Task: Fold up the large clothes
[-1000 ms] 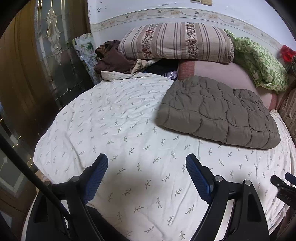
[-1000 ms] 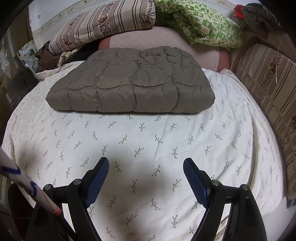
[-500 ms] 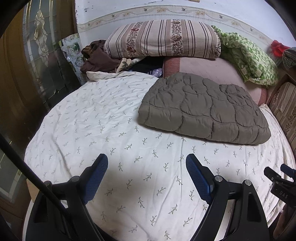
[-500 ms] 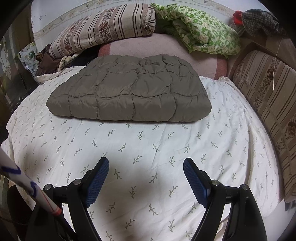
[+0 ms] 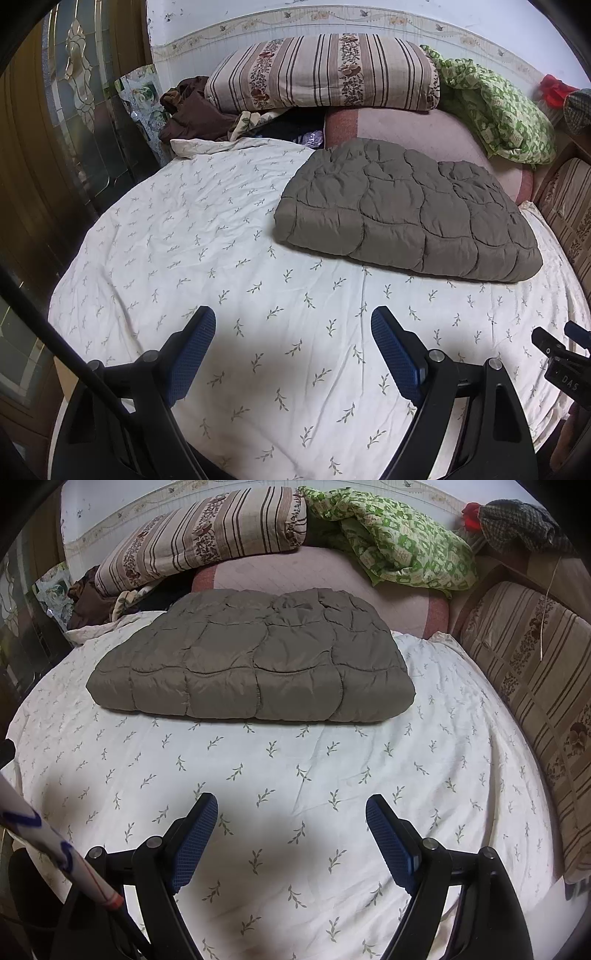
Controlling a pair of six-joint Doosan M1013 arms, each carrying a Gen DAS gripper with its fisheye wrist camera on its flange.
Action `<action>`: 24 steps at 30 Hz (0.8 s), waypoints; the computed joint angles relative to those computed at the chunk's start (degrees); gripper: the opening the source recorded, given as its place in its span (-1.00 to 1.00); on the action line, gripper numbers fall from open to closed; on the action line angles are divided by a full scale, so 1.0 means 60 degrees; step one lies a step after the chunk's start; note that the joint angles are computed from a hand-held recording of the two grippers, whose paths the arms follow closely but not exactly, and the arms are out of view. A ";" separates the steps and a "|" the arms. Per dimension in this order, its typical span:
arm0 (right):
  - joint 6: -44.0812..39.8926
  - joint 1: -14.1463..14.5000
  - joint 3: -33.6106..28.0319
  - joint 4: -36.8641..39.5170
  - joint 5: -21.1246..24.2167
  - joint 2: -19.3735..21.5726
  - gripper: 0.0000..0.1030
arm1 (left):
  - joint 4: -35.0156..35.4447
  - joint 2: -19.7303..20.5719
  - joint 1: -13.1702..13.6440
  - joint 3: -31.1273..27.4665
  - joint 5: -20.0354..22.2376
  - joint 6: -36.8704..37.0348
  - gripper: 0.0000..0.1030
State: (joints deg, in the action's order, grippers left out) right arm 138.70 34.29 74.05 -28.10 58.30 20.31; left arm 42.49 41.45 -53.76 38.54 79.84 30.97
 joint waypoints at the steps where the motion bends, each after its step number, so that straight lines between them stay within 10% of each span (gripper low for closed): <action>1: -0.0011 -0.0005 -0.0012 0.0002 0.0023 0.0006 0.67 | -0.0037 -0.0012 0.0009 0.0024 -0.0020 -0.0014 0.66; 11: -0.0158 -0.0111 -0.0129 -0.0042 -0.0053 0.0087 0.67 | 0.0378 0.0010 0.0105 -0.0047 -0.0357 0.0153 0.66; 24: -0.0292 -0.2537 -0.0502 0.2877 -0.1208 0.0516 0.74 | -0.4346 0.2243 0.2300 -0.3742 -0.0484 0.2320 0.66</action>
